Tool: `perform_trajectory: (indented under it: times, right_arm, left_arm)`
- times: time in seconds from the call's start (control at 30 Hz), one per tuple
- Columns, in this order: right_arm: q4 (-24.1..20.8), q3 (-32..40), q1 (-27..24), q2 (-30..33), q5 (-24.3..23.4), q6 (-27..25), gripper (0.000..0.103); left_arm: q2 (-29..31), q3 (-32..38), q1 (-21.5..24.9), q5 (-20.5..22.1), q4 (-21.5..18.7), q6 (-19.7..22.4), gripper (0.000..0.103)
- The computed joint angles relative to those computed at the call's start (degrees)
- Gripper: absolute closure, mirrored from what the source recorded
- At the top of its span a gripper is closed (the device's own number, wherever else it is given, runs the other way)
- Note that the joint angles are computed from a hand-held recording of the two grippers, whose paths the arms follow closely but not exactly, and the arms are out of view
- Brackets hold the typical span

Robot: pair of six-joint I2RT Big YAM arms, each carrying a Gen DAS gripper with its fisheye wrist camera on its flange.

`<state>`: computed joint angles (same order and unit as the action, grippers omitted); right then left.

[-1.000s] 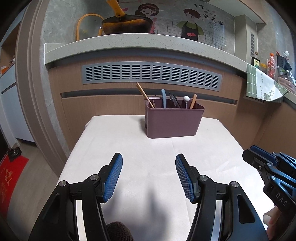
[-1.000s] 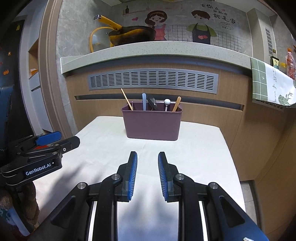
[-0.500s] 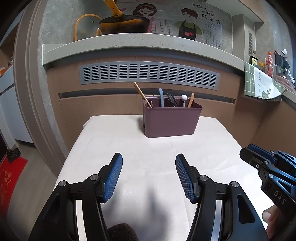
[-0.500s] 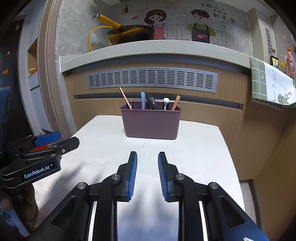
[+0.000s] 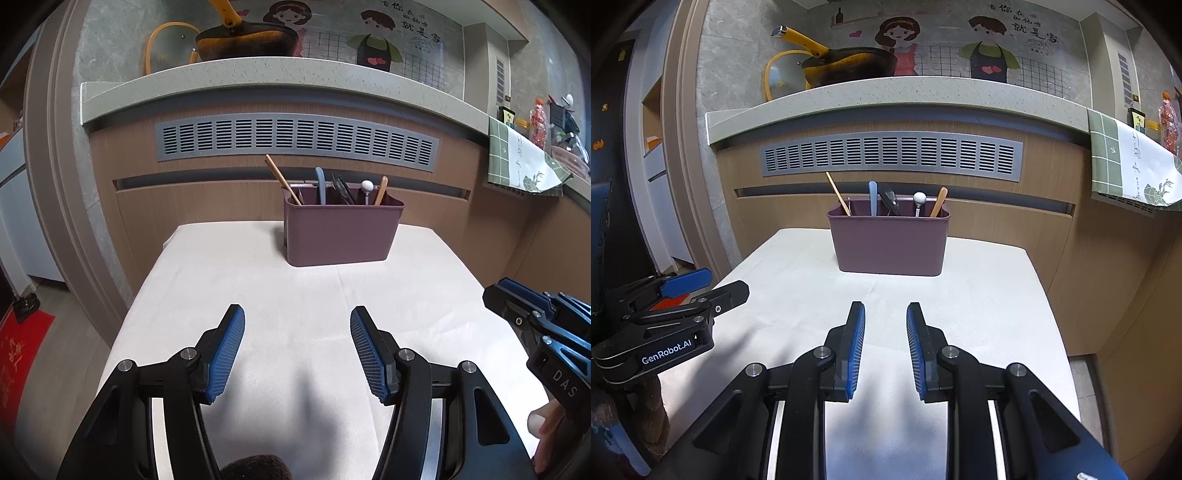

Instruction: Organize utensils

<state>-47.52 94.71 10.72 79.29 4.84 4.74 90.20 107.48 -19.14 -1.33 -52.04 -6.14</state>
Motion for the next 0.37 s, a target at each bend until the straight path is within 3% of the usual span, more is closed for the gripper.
perform_trajectory:
  times: [0.37]
  right_arm:
    - [-0.3, 0.6, 0.2, 0.4, 1.1, 0.5, 0.081]
  left_arm:
    - [-0.2, -1.0, 0.3, -0.6, 1.5, -0.9, 0.043]
